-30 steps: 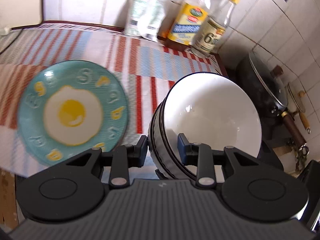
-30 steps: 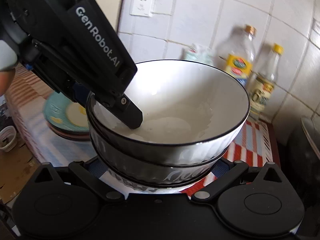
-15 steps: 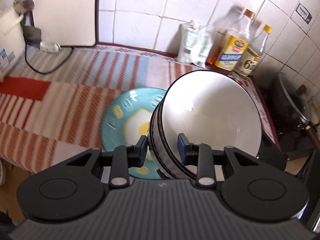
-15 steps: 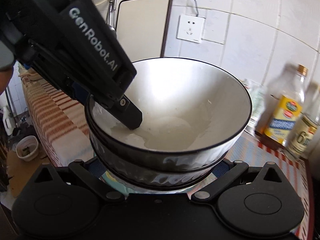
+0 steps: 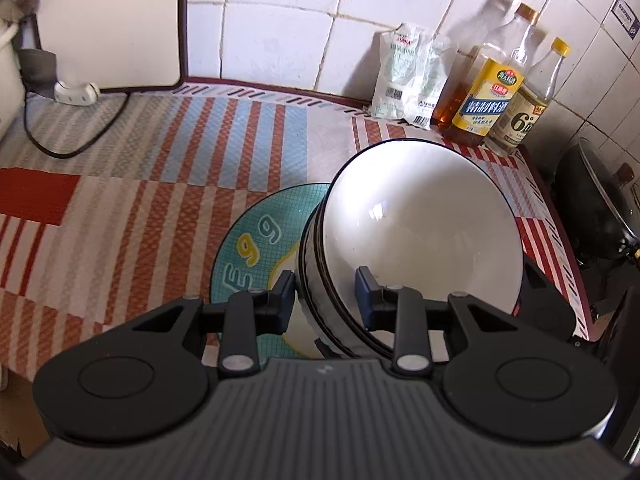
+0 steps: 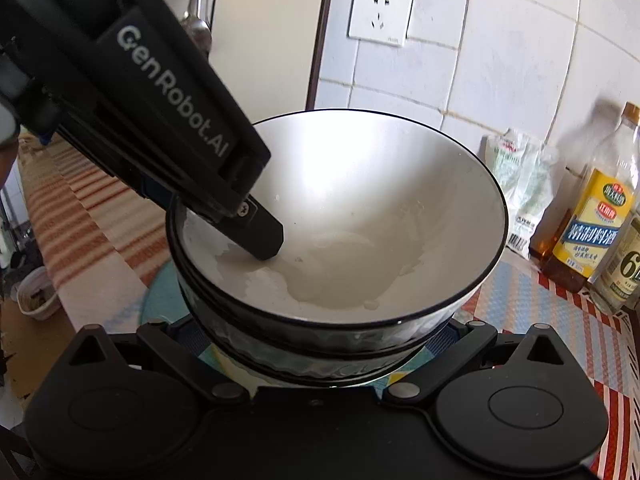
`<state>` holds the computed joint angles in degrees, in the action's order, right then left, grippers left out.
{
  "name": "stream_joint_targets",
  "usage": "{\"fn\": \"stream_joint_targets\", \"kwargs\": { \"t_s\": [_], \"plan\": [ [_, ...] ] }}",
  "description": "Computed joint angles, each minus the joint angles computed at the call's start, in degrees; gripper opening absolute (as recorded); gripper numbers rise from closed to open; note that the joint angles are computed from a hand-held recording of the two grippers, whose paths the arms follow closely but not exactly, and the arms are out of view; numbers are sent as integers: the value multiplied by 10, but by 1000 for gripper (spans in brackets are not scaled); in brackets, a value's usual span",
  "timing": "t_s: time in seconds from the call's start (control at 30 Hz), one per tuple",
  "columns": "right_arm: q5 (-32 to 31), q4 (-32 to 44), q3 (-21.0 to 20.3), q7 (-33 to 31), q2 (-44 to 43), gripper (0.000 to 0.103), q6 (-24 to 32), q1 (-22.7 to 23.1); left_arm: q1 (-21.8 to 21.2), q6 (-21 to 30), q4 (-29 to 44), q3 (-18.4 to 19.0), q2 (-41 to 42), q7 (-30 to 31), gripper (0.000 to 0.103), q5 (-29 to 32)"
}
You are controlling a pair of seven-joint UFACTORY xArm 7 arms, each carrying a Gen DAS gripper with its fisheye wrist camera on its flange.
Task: Organize plates and bowls
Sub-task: 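Lift the bowl stack with both grippers and carry it over the teal egg plate, then lower the bowl stack onto the teal egg plate and open both grippers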
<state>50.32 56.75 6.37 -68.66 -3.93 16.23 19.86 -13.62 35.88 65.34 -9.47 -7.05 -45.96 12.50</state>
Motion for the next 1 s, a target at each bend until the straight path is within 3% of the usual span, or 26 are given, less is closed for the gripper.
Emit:
{"fn": "stream_joint_targets", "kwargs": {
  "t_s": [0.23, 0.43, 0.77, 1.0],
  "plan": [
    [-89, 13, 16, 80, 25, 103, -10, -5, 0, -20, -3, 18, 17, 62, 30, -73],
    [-144, 28, 21, 129, 40, 103, 1, -13, 5, -23, 1, 24, 30, 80, 30, -104],
    [-166, 26, 33, 133, 53, 103, -30, -21, 8, -48, -14, 29, 27, 120, 30, -151],
    [-167, 18, 39, 146, 54, 103, -49, -22, 9, -58, -19, 27, 25, 111, 31, -144]
  ]
}}
